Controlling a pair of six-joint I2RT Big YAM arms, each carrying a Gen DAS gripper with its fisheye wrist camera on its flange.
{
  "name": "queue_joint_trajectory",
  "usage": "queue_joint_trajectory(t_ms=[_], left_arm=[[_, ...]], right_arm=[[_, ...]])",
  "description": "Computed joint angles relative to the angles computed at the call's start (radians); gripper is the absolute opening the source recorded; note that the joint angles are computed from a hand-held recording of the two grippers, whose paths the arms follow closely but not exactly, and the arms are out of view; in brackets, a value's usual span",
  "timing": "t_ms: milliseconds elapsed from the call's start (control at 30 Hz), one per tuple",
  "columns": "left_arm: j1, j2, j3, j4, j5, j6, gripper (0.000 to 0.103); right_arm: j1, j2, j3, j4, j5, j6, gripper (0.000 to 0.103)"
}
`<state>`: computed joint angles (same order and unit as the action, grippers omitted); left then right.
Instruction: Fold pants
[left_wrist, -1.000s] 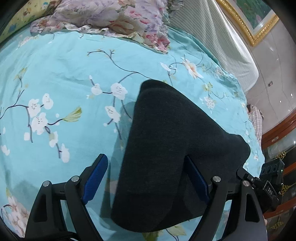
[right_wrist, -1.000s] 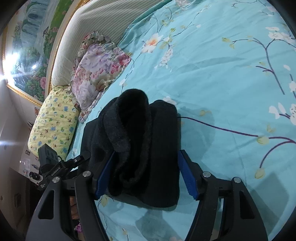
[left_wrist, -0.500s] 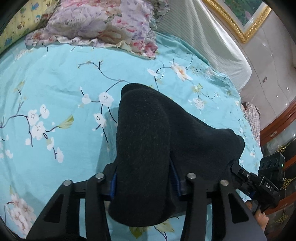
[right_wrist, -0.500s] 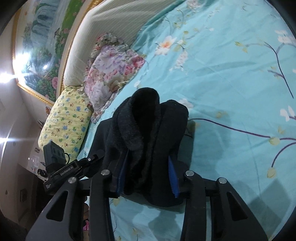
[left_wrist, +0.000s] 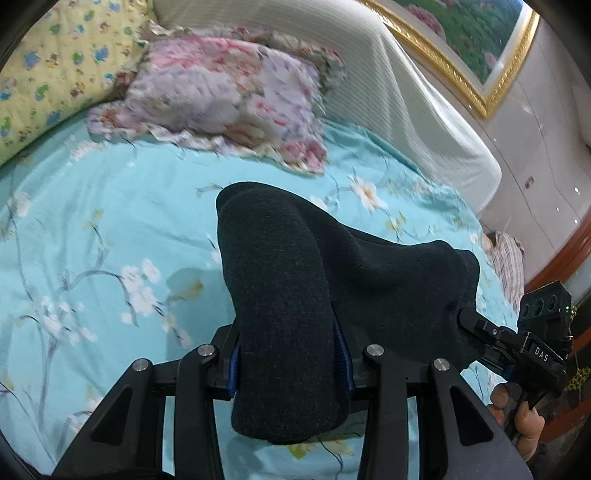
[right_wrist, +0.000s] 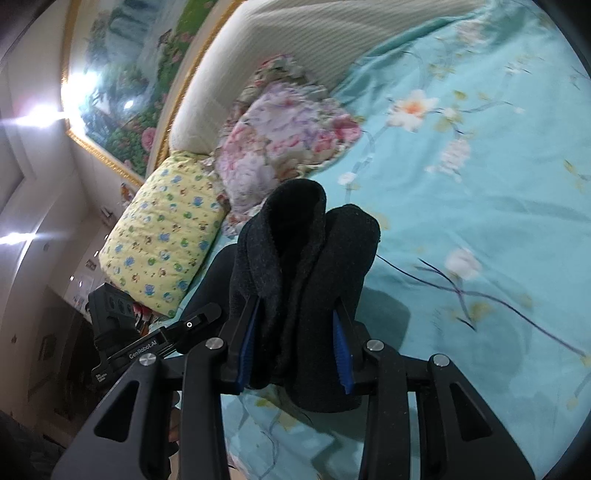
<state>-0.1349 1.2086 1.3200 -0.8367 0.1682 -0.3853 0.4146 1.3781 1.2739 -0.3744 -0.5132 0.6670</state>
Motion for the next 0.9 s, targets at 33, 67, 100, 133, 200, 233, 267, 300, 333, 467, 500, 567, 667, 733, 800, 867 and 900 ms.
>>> queue_joint_trajectory(t_ms=[33,67,100,133,200,233,267,300,333,467,500,567,667,733,800,867,900], left_arm=[[0.008,-0.003,0.003,0.0,-0.007,0.0,0.04],[0.017,-0.005,0.006,0.0,-0.011,0.001,0.04],[0.025,-0.005,0.008,0.002,-0.015,0.001,0.04],[0.034,-0.006,0.01,0.002,-0.019,0.002,0.04],[0.056,-0.001,0.013,0.005,-0.021,0.004,0.04],[0.069,0.001,0.015,0.005,-0.02,0.003,0.04],[0.082,0.006,0.019,0.003,-0.019,0.002,0.04],[0.094,0.009,0.021,0.005,-0.016,0.001,0.04],[0.102,0.013,0.024,0.006,-0.017,0.001,0.04],[0.134,0.03,0.032,0.016,-0.024,-0.006,0.04],[0.138,0.036,0.035,0.018,-0.028,-0.008,0.04],[0.15,0.048,0.04,0.02,-0.031,-0.011,0.039],[0.164,0.06,0.045,0.018,-0.032,-0.014,0.039],[0.168,0.066,0.047,0.024,-0.038,-0.014,0.039],[0.173,0.07,0.047,0.028,-0.045,-0.012,0.039],[0.176,0.075,0.048,0.03,-0.05,-0.008,0.039],[0.175,0.075,0.047,0.029,-0.053,-0.007,0.039]], right_arm=[[0.004,0.015,0.019,-0.005,-0.004,-0.005,0.038],[0.01,0.034,0.045,-0.014,-0.009,-0.016,0.038],[0.014,0.046,0.062,-0.021,-0.011,-0.026,0.038],[0.023,0.07,0.094,-0.032,-0.014,-0.037,0.038],[0.03,0.099,0.135,-0.049,-0.022,-0.058,0.038],[0.037,0.125,0.173,-0.069,-0.022,-0.075,0.038],[0.041,0.146,0.203,-0.083,-0.027,-0.088,0.038],[0.043,0.159,0.221,-0.091,-0.029,-0.096,0.038],[0.047,0.179,0.249,-0.104,-0.03,-0.106,0.038],[0.059,0.255,0.35,-0.153,-0.044,-0.129,0.038],[0.063,0.266,0.366,-0.162,-0.043,-0.133,0.038],[0.07,0.298,0.41,-0.183,-0.043,-0.145,0.038],[0.075,0.337,0.459,-0.21,-0.044,-0.155,0.038],[0.078,0.361,0.487,-0.223,-0.046,-0.155,0.038],[0.079,0.376,0.504,-0.229,-0.047,-0.157,0.038],[0.08,0.392,0.52,-0.235,-0.05,-0.16,0.038],[0.081,0.399,0.526,-0.236,-0.049,-0.161,0.038]])
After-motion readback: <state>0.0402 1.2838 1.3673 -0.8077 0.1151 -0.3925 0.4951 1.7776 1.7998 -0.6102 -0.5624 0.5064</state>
